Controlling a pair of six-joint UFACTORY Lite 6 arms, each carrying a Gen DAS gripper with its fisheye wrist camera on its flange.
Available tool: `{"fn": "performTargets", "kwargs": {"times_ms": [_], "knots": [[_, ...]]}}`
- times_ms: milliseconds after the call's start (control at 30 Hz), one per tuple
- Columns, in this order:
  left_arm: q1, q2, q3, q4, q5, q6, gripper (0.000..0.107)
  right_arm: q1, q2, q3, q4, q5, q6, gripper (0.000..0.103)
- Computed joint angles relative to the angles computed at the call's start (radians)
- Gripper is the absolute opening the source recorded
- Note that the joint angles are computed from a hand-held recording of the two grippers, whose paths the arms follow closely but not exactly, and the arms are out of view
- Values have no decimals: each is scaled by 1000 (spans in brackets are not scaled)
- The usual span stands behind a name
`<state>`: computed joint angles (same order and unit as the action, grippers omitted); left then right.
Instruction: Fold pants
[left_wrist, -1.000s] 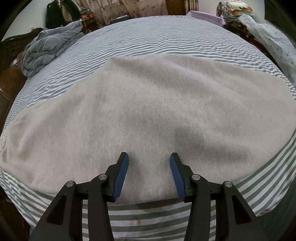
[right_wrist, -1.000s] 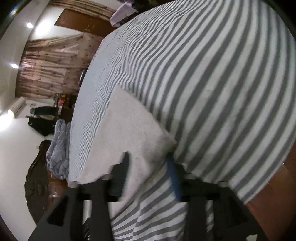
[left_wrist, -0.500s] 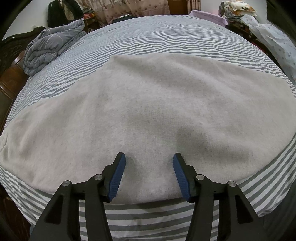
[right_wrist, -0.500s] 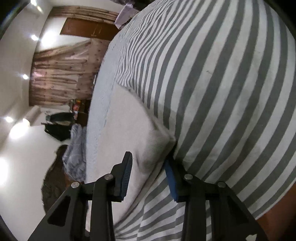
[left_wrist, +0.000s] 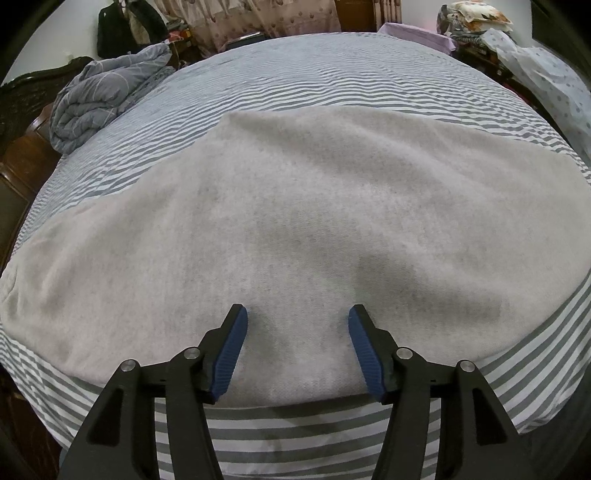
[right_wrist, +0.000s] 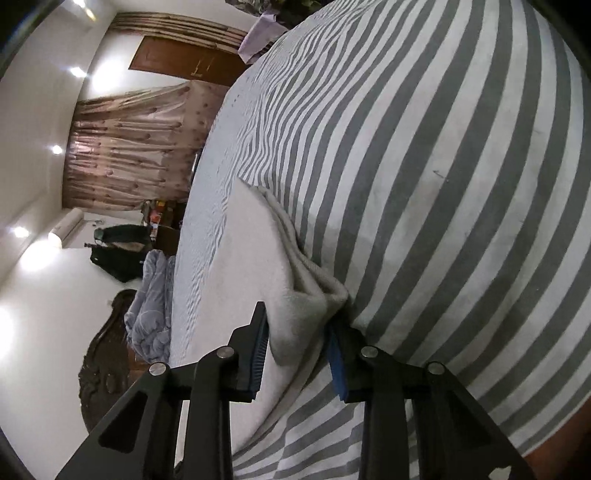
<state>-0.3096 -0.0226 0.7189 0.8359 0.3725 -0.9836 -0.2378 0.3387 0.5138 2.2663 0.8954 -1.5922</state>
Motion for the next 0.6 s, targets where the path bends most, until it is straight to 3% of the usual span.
{"fn": "performTargets", "kwargs": {"times_ms": [200,367,600], "knots": [[17,-34,21,-156,8,162,58,61,-182,-13,-34,-167,106,18],[-26,-130,7,-319,-21,298,58,164,-279,108,-148,-316,288,16],[-92,18,66,-535,-103,474,58,317,-255,341,-323,-431,506,16]]}}
